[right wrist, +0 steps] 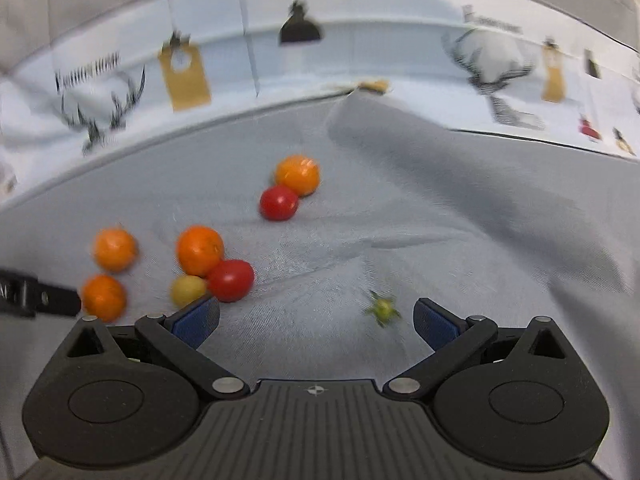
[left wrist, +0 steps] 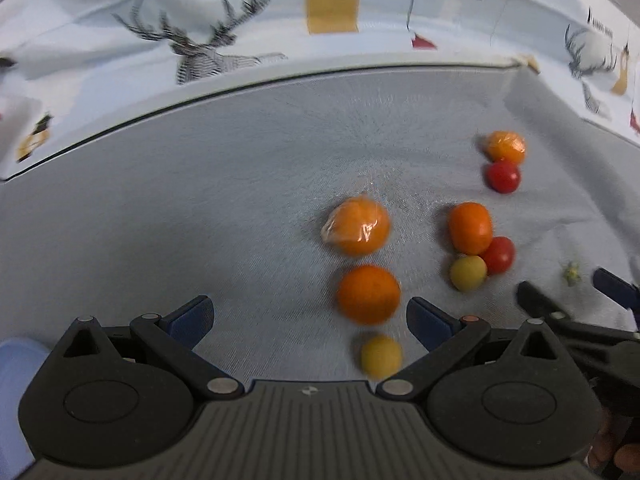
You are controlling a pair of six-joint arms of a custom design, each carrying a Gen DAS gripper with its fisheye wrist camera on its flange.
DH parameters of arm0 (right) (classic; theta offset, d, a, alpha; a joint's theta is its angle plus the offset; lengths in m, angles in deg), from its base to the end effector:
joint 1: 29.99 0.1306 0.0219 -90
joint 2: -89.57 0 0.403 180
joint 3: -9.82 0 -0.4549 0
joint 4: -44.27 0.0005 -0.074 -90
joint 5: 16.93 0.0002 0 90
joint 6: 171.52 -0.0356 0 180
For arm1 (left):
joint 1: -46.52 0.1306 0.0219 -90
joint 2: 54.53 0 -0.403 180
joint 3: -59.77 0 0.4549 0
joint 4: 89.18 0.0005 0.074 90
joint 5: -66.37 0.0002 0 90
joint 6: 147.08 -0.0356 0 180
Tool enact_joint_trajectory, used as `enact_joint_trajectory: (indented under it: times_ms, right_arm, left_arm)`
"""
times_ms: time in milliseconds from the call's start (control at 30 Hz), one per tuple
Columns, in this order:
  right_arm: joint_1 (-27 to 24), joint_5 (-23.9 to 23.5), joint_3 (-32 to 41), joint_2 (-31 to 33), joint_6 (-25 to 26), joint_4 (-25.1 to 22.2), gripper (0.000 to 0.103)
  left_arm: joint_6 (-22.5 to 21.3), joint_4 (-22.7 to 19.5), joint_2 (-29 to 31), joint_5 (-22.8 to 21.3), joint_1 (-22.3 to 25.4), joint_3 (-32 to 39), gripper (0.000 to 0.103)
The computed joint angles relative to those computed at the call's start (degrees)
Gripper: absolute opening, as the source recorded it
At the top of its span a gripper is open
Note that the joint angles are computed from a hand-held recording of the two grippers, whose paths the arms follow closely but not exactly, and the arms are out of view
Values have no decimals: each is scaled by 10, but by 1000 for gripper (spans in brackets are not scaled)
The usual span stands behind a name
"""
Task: Organize fruits
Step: 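Grasp a mandarin with left gripper while right gripper grasps a red cherry tomato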
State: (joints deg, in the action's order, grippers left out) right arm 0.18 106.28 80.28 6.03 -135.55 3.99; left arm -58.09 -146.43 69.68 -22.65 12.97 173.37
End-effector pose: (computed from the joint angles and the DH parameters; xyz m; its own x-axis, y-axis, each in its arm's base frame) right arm 0.4576 0.2429 0.2365 -0.6510 0.4048 -0.6421 0.5055 0.8623 0.0310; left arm 0.6134 -0.4081 0.2785 -0.7620 0.5265 -0.3771 0.5715 0.8206 -0.0092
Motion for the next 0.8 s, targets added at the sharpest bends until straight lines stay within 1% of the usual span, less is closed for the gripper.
enact_joint_trajectory:
  times_ms: [67,133,200,233,267,300,333,367,400,433,467,533,700,800]
  right_arm:
    - [-8,-19,5,23,42,30,102]
    - [-12,-32,8,40,73,55,102]
    - [-12,-21,3,44,98,93,102]
    - [-13,-18,0,45,107,111,102]
    - [-14,-19,-4,45,112,125,98]
    - [-13,-17,-8,42,118,137,89]
    - [-9,-8,-12,39,126,148,81]
    - [-4,1,-16,35,138,157,60]
    - [-3,2,-15,34,142,153,43]
    - [-2,5,-11,32,136,140,34]
    - [-3,2,-11,29,125,133,34]
    - [0,5,-16,19,88,124,34]
    - [19,39,-32,-16,36,95,34]
    - [38,57,-37,-43,-8,66,34]
  left_arm:
    - [-9,-18,28,-3,-2,26,103]
    - [-7,-28,46,1,-2,40,102]
    - [13,-7,44,5,1,30,99]
    - [16,6,40,2,1,23,94]
    - [16,24,33,-2,1,12,81]
    - [8,40,25,-3,0,2,71]
    - [-4,48,20,0,0,-4,46]
    - [-18,46,17,4,0,-5,39]
    - [-21,40,18,6,0,-1,39]
    - [-19,35,17,10,0,-1,39]
    - [-17,32,14,13,1,-4,39]
    - [-17,38,1,7,1,-19,39]
    - [-33,50,-44,-23,-5,-60,39]
    - [-28,42,-74,-20,0,-82,39]
